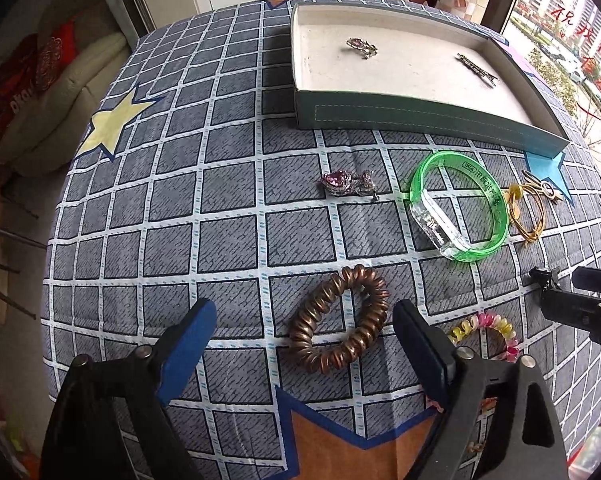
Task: Organize jewelry
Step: 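Grasp the brown coiled hair tie with the left gripper while the right grasps the black claw clip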
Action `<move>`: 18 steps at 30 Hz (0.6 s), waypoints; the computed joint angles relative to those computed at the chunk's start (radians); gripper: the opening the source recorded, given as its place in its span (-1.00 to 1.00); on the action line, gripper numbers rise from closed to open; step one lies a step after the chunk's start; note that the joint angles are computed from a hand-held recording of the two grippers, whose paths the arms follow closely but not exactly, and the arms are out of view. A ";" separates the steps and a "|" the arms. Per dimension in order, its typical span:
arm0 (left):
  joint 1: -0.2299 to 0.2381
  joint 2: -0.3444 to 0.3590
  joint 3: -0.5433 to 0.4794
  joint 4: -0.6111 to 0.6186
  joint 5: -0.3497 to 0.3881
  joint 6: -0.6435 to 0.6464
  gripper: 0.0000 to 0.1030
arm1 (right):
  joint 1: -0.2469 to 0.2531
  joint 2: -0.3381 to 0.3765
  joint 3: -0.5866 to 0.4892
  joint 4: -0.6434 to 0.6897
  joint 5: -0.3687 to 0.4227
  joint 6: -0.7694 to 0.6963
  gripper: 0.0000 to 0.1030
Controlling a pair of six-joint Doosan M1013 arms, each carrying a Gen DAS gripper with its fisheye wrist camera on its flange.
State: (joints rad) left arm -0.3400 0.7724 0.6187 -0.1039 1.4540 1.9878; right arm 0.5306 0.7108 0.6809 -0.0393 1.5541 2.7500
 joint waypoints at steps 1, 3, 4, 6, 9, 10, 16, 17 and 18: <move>-0.001 0.000 0.003 0.003 -0.001 -0.001 0.93 | 0.000 0.004 -0.004 0.005 0.004 0.009 0.53; -0.003 -0.001 0.008 0.003 -0.003 0.003 0.83 | -0.002 0.006 -0.002 0.017 0.002 0.031 0.37; -0.004 -0.002 0.010 0.004 -0.003 0.006 0.75 | -0.003 0.008 -0.004 0.022 0.001 0.043 0.35; -0.005 -0.003 0.013 -0.001 -0.006 0.009 0.72 | 0.000 0.015 -0.014 0.009 0.011 0.055 0.25; -0.006 -0.011 0.026 -0.021 -0.013 0.018 0.51 | 0.003 0.031 -0.043 -0.007 0.038 0.054 -0.02; -0.007 -0.015 0.031 -0.024 -0.017 0.023 0.48 | 0.004 0.036 -0.052 -0.009 0.041 0.053 -0.10; -0.006 -0.030 0.053 -0.059 -0.024 0.054 -0.16 | 0.005 0.044 -0.061 -0.016 0.030 0.042 -0.63; -0.007 -0.034 0.059 -0.061 -0.026 0.060 -0.24 | 0.005 0.037 -0.050 -0.017 0.021 0.041 -0.63; -0.008 -0.032 0.055 -0.065 -0.019 0.063 -0.29 | 0.006 0.029 -0.035 -0.018 0.007 0.043 -0.63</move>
